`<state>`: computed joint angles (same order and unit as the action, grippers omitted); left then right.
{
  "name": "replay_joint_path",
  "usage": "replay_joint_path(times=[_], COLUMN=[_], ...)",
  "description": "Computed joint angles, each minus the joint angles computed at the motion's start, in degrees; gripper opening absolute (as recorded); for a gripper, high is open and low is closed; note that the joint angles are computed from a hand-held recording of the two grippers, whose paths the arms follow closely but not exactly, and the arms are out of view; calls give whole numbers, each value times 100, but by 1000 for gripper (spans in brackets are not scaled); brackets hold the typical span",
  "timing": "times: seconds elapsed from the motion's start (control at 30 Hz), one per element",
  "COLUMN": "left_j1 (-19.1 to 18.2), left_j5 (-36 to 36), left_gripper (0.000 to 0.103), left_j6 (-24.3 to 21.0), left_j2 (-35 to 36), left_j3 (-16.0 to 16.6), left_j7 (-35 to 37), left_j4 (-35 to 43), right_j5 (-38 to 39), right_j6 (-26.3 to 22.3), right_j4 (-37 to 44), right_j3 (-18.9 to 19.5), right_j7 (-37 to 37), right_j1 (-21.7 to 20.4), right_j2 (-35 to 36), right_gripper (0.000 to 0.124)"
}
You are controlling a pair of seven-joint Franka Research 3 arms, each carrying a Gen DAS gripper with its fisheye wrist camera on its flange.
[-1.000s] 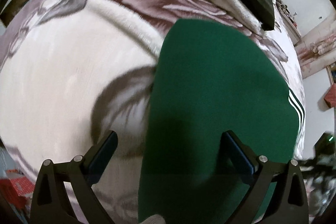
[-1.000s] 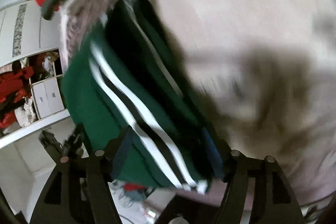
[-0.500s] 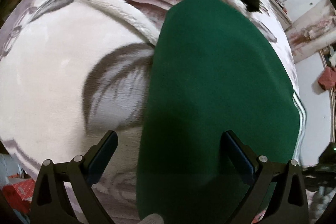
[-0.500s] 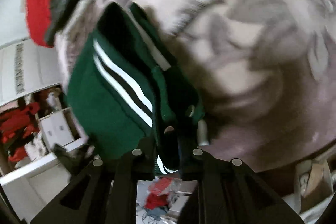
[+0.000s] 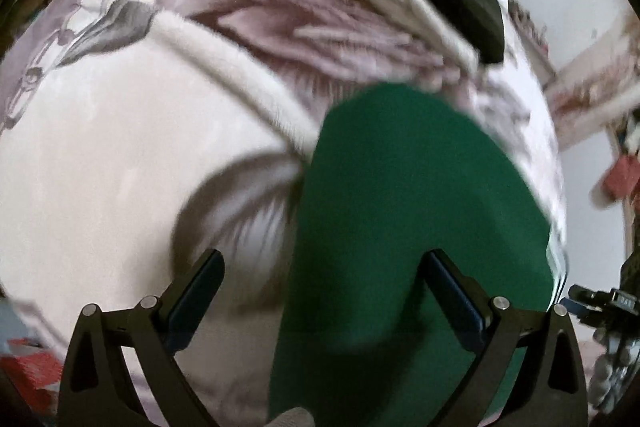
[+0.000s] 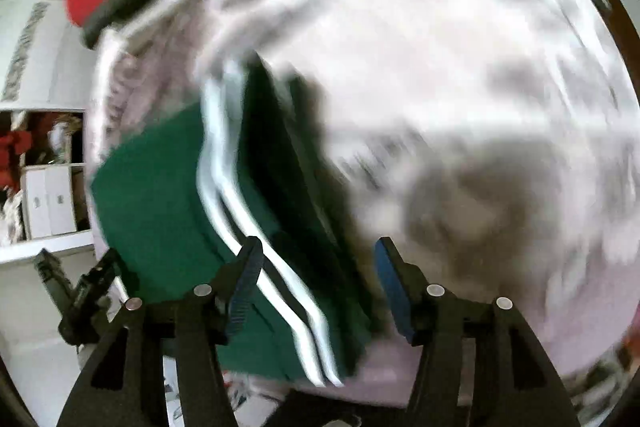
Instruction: Fold large clothes
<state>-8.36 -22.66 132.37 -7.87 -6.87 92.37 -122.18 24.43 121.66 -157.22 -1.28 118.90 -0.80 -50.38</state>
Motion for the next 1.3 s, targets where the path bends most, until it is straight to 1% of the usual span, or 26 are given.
replay_joint_path(times=[0.03,0.07,0.1,0.17,0.2,0.23,0.27,0.3,0.37,0.4,0.43,0.5,0.57,0.6,0.63,0.7,0.77,0.8,0.87,0.93,0.97,1.07,1.13,1.2,1.23,1.3], left_j1=[-10,-7,3,68,113,155,181,201,232,249,267,304,341,363,379,420,454,473,528,584,605,645,645,634,628,631], left_j5=[-7,109,236,193,80,14,43,139,233,235,221,177,114,54,22,82,228,280,223,205,200,260,321,373,372,301], left_gripper=[103,103,103,103,103,103,103,103,103,103,103,103,103,103,103,103,103,103,103,103,103,103,103,103,103,103], left_j6=[16,4,42,-16,-101,-125,-112,-107,-125,-130,-147,-182,-218,-230,-250,-308,-325,-357,-437,-519,-552,-673,-719,-756,-806,-951], left_j2=[180,427,638,816,847,802,721,633,472,381,300,223,190,174,171,235,328,381,511,608,625,635,611,577,561,534], left_j3=[-12,-54,-104,-149,-156,-162,-170,-169,-142,-115,-80,-7,56,91,110,129,115,113,129,125,115,87,64,47,44,59], left_j7=[-4,-69,-140,-176,-187,-189,-226,-328,-479,-528,-575,-647,-700,-708,-720,-769,-799,-810,-771,-728,-671,-411,-224,-102,-48,20], left_j4=[138,329,475,638,709,703,643,583,453,365,281,168,90,53,40,77,127,164,269,378,409,484,498,489,487,501], right_j5=[165,401,612,930,896,564,-71,-534,-1462,-1730,-2041,-2599,-2833,-2739,-2477,-1740,-803,-161,571,468,206,-1338,-2226,-1978,-1673,-1261], right_j6=[260,425,335,195,159,52,-120,-551,-1349,-1844,-2163,-2452,-2722,-2702,-2479,-1715,-1233,-1028,-933,-1119,-1214,-1370,-1804,-1875,-1778,-1267], right_j4=[256,562,1000,1961,2450,2951,3451,3951,4767,4906,5070,4960,4692,4565,4390,4158,4317,4469,4559,4479,4331,3505,3049,2484,2212,1781], right_j3=[-74,-12,250,1142,1431,1548,1509,1269,666,486,506,523,447,375,297,181,81,13,-2,46,69,179,285,99,-25,-144], right_j7=[-204,-479,-771,-1397,-1647,-1738,-1577,-1412,-1310,-1337,-1355,-1234,-756,-474,-118,7,-494,-926,-1227,-881,-631,149,584,709,814,896], right_j1=[168,223,100,-468,-610,-553,-295,51,986,1222,1286,1329,1229,1127,1016,921,993,1048,1027,964,939,788,596,424,306,96], right_j2=[418,852,1352,2353,2853,3353,3823,4173,4718,4730,4791,4579,4238,4052,3829,3636,3951,4281,4702,4855,4771,3933,3422,2941,2673,2091], right_gripper=[61,61,67,70,71,71,71,71,71,71,71,71,71,71,71,71,71,71,71,71,71,69,71,71,71,71])
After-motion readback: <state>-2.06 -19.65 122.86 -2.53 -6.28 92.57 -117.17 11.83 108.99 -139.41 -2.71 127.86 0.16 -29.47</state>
